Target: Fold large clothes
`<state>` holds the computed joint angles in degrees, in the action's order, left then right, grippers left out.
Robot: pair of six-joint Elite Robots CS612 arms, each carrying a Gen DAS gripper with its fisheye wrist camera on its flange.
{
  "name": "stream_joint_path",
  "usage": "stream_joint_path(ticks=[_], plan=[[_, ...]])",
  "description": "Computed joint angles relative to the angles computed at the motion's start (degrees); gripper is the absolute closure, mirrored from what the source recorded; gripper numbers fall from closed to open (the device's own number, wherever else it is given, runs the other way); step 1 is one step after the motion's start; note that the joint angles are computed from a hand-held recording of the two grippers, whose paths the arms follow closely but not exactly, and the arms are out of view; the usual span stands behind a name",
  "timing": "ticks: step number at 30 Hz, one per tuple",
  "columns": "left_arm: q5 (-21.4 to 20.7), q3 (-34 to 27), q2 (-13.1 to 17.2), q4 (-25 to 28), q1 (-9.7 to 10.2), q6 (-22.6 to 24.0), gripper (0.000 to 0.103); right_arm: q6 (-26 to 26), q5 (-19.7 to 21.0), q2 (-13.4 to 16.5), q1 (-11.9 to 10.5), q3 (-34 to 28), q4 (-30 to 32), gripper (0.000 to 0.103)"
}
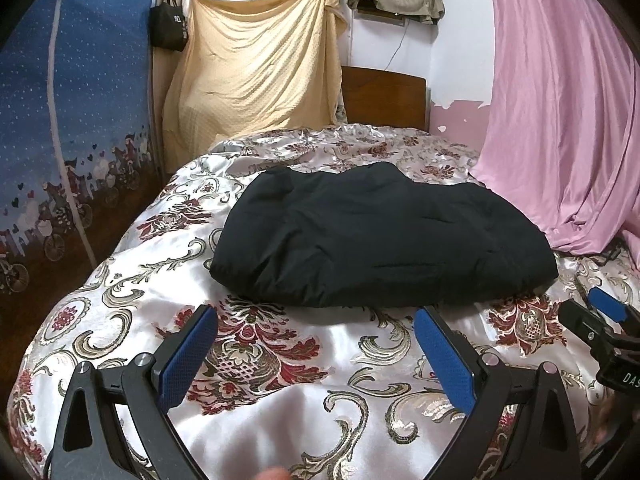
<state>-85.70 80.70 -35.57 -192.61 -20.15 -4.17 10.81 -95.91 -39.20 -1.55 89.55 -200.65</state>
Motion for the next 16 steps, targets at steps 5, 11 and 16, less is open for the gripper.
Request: stream_joint_path(ticks=[5,11,16], plan=[[1.5,0.4,-0.2,-0.7,-0.31,-0.5,0.004,-0.2,0.1,0.0,0.0,0.0,0.0,0.002],[2.6,0.4,-0.1,-0.7,-0.5,-0.5,0.004,0.0,0.1,-0.1,0.1,0.0,0.2,0.002],[2.9,0.2,-0.1,0.1,-0.57,-0.6,0.004,0.0,0.4,-0.1,0.1,0.1,0.4,0.002]])
